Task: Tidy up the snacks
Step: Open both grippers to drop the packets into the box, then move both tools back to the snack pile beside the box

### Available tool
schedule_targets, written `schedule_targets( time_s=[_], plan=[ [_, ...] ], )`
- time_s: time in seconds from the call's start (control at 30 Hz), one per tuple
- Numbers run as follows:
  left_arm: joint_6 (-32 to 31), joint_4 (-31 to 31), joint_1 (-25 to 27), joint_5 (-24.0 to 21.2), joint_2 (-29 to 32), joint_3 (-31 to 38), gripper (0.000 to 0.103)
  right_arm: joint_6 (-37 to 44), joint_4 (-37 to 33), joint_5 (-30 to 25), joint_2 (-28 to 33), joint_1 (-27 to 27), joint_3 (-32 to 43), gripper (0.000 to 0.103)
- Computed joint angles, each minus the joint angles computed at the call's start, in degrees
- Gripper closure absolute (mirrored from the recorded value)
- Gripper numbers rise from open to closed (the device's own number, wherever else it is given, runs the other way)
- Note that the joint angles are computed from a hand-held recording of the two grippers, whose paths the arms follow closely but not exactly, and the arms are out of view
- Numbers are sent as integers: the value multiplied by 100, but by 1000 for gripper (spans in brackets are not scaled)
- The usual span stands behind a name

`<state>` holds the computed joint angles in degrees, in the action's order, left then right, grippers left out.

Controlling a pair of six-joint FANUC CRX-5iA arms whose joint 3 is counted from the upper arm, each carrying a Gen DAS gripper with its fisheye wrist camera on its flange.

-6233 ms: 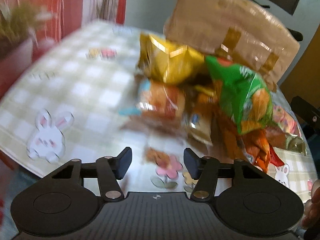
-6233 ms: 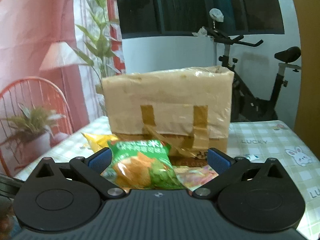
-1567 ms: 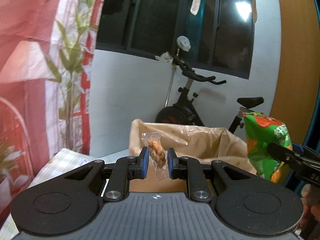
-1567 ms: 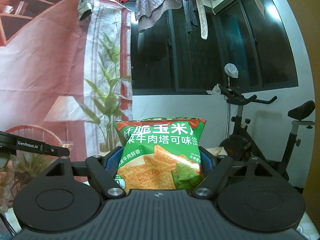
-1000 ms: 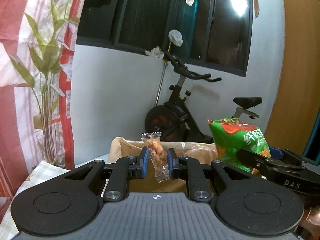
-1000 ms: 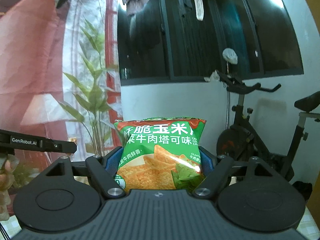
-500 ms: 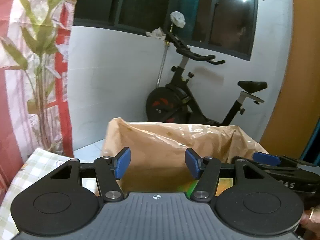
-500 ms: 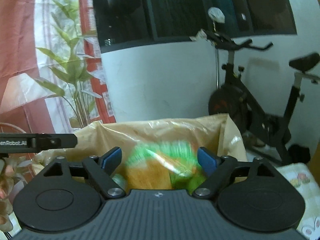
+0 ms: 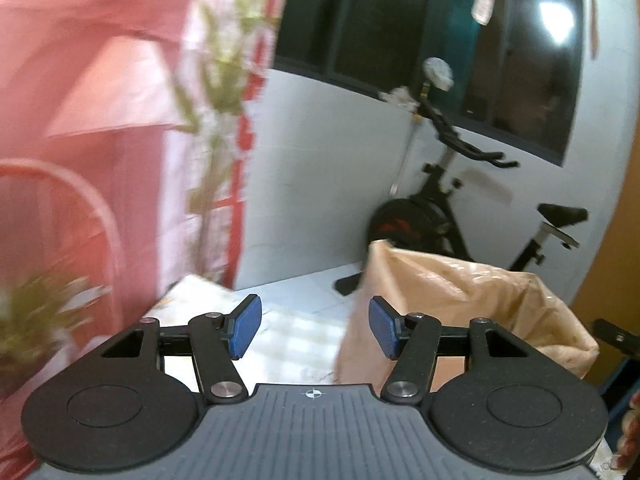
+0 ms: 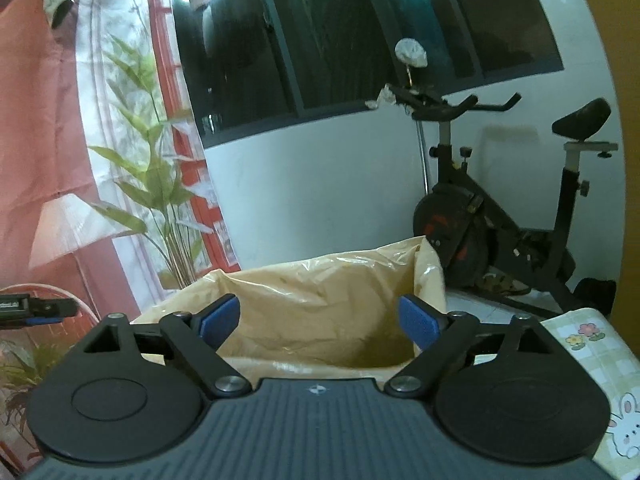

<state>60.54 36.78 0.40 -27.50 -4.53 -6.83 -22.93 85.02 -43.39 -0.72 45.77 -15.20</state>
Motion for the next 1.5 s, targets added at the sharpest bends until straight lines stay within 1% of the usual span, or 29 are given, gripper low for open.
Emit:
schedule_targets(
  time_s=[0.1, 0.17, 0.23, 0.3, 0.33, 0.37, 0.47, 0.6, 0.77, 0.87, 0.93, 1.0, 1.07, 1.2, 1.23, 1.3, 1.5],
  plan=[
    [260, -142, 196, -130, -278, -227, 42, -154, 183, -250, -116, 194, -201, 11],
    [131, 45, 274, -160, -470, -490, 42, -153, 171, -362, -169, 331, -293, 10],
    [95, 58, 308, -190, -607, -671, 42, -241, 212, -493, -231, 469, -422, 9],
    [11, 84, 344, -226, -730, -869, 42, -458, 327, -666, -295, 613, -584, 2],
    [25, 59, 325, -232, -790, -950, 42, -493, 317, -776, -305, 693, -622, 0],
    [-13, 87, 312, -227, -821, -1028, 42, -462, 264, -897, -301, 785, -642, 0],
    [-143, 195, 237, -198, -881, -1275, 42, -20, -130, -1214, -262, 1061, -609, 0],
    [-150, 129, 106, -277, -836, -1412, 42, -15, -240, -1241, -374, 1221, -825, 0],
    [-450, 245, -69, -302, -746, -1580, 42, 266, -611, -1402, -456, 1409, -991, 0],
    [-393, 210, -141, -391, -626, -1549, 42, 422, -926, -1241, -554, 1424, -1057, 0],
    [-330, 183, -185, -428, -563, -1544, 42, 648, -1109, -1007, -642, 1381, -1101, 0],
    [-291, 103, -233, -455, -496, -1518, 42, 1029, -1299, -1089, -584, 1431, -1023, 0],
    [-175, -86, -281, -511, -476, -1501, 42, 1459, -1461, -1035, -550, 1449, -978, 0],
    [-104, -106, -310, -664, -388, -1461, 42, 2553, -1969, -1036, -377, 1572, -811, 0],
    [-60, -136, -319, -654, -368, -1449, 42, 2827, -2093, -1077, -313, 1614, -763, 1],
    [0, -173, -334, -678, -323, -1420, 42, 3126, -2180, -1198, -207, 1695, -754, 1],
    [43, -324, -395, -835, -218, -1295, 42, 3728, -2503, -1659, 34, 1814, -603, 1]
  ],
)
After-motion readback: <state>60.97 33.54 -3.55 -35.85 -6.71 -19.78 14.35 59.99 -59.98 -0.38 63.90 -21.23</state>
